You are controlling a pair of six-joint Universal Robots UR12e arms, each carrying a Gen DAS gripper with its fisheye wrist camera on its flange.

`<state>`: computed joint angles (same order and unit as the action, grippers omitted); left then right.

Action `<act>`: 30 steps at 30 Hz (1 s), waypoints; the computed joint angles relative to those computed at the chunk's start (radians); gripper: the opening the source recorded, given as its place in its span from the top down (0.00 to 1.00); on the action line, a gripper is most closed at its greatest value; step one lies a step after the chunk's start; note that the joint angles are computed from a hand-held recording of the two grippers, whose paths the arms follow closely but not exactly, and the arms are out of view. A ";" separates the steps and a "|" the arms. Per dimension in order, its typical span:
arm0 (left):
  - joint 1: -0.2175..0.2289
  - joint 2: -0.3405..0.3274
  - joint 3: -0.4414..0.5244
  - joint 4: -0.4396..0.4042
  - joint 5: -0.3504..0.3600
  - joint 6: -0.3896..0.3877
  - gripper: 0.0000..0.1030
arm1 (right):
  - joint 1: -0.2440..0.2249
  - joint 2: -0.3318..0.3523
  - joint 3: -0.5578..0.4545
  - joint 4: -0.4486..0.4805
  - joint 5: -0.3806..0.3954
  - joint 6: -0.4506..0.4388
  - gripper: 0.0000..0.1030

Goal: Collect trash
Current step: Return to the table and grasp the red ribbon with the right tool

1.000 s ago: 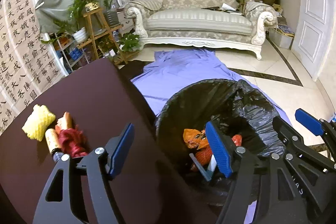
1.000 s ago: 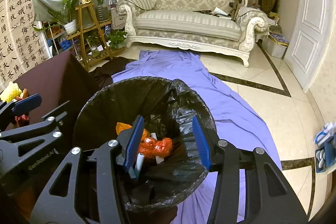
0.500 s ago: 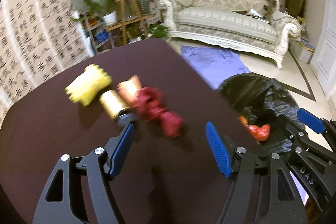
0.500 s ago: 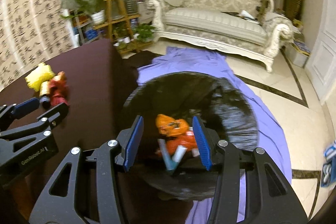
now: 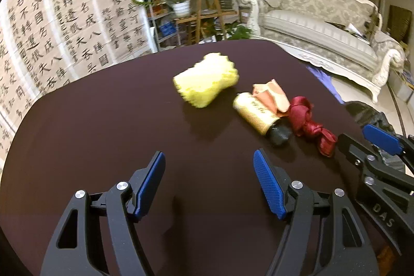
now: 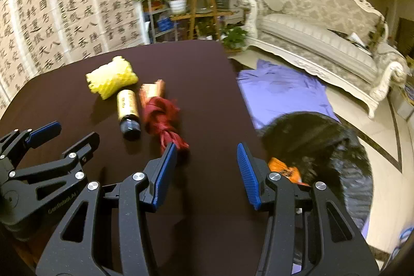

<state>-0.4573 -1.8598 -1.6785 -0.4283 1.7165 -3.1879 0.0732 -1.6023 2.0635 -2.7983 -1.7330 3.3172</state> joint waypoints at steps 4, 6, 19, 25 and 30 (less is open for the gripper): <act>0.011 0.003 -0.004 -0.003 -0.001 -0.017 0.33 | 0.013 0.028 -0.033 0.025 0.006 -0.013 0.54; 0.014 0.004 -0.006 -0.001 -0.002 -0.020 0.33 | 0.016 0.032 -0.041 0.033 -0.003 -0.021 0.54; 0.027 0.010 -0.013 0.001 -0.018 -0.035 0.33 | 0.028 0.049 -0.071 0.033 0.002 -0.037 0.54; 0.028 0.011 -0.016 0.001 -0.019 -0.042 0.33 | 0.030 0.085 -0.098 0.072 0.014 -0.043 0.60; 0.030 0.010 -0.016 0.003 -0.026 -0.037 0.33 | 0.024 0.077 -0.091 0.078 0.015 -0.039 0.75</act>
<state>-0.4273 -1.8494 -1.6949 -0.4258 1.6901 -3.2248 0.0974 -1.5256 1.9724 -2.7202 -1.7183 3.2784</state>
